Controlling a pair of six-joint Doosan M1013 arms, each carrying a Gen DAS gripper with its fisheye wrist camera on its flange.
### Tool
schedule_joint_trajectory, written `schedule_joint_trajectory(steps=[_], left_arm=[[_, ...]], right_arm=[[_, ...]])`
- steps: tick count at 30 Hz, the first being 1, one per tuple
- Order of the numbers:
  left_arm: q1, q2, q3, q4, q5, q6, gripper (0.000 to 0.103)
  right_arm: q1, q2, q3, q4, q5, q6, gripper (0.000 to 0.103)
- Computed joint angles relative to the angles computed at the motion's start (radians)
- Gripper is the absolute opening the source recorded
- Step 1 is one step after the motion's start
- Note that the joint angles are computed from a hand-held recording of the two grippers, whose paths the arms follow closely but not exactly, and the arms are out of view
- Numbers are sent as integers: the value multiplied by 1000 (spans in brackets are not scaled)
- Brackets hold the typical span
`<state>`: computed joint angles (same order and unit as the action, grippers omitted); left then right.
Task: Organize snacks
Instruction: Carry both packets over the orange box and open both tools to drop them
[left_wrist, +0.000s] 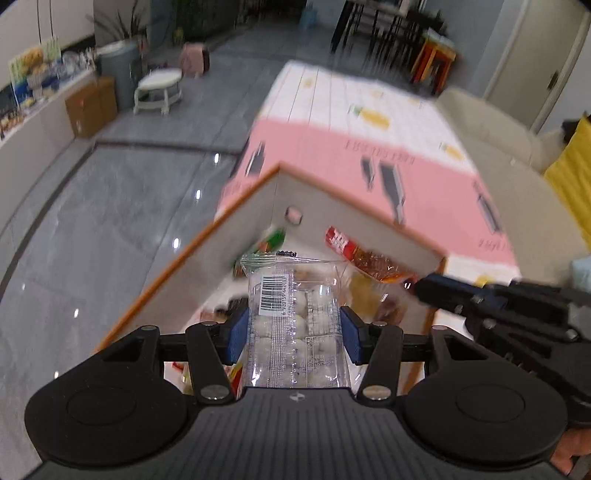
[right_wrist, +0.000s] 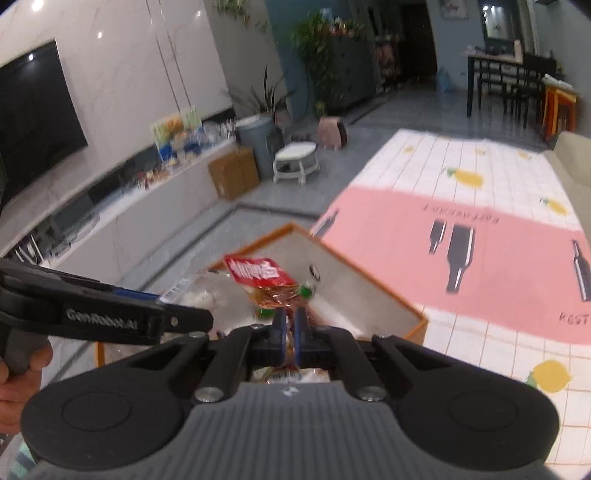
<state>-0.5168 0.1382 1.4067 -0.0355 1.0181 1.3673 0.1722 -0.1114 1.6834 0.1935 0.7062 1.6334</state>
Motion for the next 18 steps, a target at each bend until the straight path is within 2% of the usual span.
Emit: schedule_joint_trajectory(steps=[10, 18], left_arm=[[-3, 35, -17, 34, 128, 48, 59], [-20, 78, -79, 49, 297, 161, 60]], right_arm=[[-6, 40, 3, 64, 65, -68, 0], [5, 59, -12, 45, 121, -35, 0]])
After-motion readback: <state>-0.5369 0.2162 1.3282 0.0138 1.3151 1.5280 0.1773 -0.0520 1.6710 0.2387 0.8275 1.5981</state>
